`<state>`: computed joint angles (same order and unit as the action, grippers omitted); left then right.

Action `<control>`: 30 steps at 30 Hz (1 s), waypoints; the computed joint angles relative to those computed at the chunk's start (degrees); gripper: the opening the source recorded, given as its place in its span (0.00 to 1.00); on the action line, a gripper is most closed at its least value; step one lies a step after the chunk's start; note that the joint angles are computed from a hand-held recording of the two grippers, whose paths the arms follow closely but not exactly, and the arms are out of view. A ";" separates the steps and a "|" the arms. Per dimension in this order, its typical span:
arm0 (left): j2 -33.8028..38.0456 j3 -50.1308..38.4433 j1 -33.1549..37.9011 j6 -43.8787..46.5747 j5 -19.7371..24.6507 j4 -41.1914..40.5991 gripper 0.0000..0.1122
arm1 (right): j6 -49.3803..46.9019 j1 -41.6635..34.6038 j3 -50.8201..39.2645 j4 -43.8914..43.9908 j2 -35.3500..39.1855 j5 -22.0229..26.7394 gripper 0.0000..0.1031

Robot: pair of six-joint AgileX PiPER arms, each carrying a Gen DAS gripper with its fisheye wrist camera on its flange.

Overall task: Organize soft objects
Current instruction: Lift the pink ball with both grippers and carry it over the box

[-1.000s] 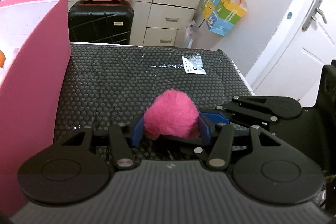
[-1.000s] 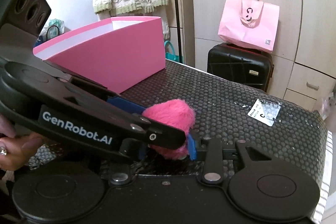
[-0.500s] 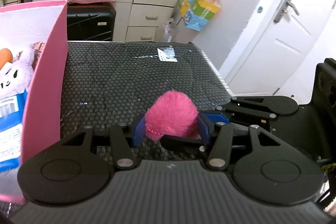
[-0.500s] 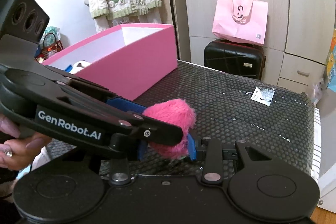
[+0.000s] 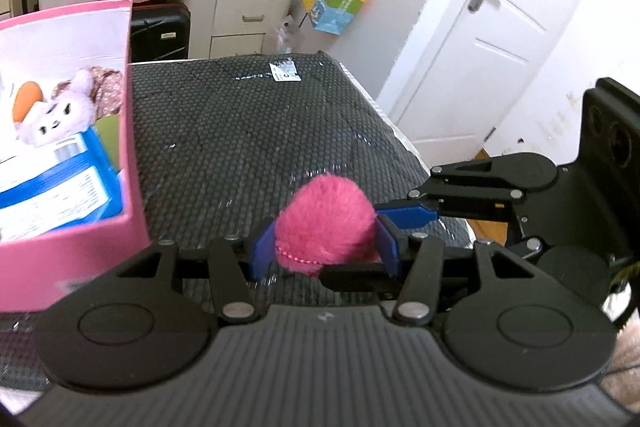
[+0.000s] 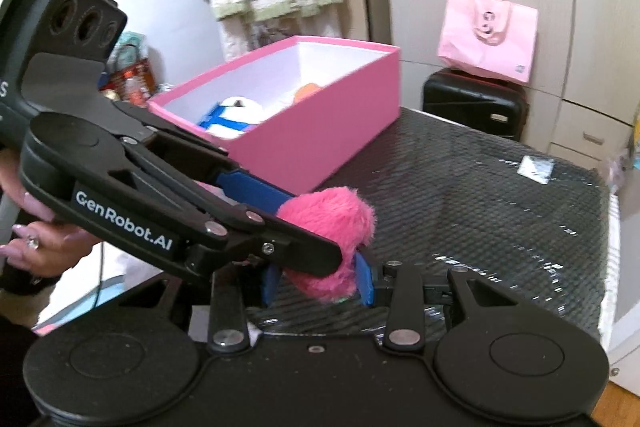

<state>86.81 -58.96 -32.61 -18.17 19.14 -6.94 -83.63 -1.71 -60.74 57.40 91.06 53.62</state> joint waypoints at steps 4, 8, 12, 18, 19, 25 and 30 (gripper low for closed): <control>-6.67 4.45 2.27 9.18 3.43 -9.24 0.46 | -0.09 0.29 2.83 0.32 -3.92 3.50 0.42; -14.21 8.69 4.45 12.75 7.08 -12.79 0.46 | 0.55 2.14 4.27 0.05 -7.44 6.15 0.42; -20.85 11.53 6.40 11.72 10.02 -11.40 0.46 | 1.24 4.95 4.41 0.68 -9.44 7.62 0.42; -26.36 12.85 10.31 10.04 12.61 -7.49 0.45 | 5.14 11.46 1.00 1.08 -8.07 6.11 0.42; -26.88 12.84 11.25 10.54 12.74 -7.34 0.45 | 5.81 12.58 0.13 1.12 -7.55 5.51 0.42; -28.08 13.95 18.03 18.79 8.70 -13.50 0.45 | 9.69 17.87 -6.33 1.91 -3.29 1.88 0.42; -25.89 14.73 24.53 33.80 4.91 -27.51 0.45 | 10.91 21.24 -11.69 1.51 0.67 -1.72 0.42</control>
<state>60.92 -44.23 -8.08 15.62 24.05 -34.45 -72.72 19.54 -72.44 58.91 91.73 51.91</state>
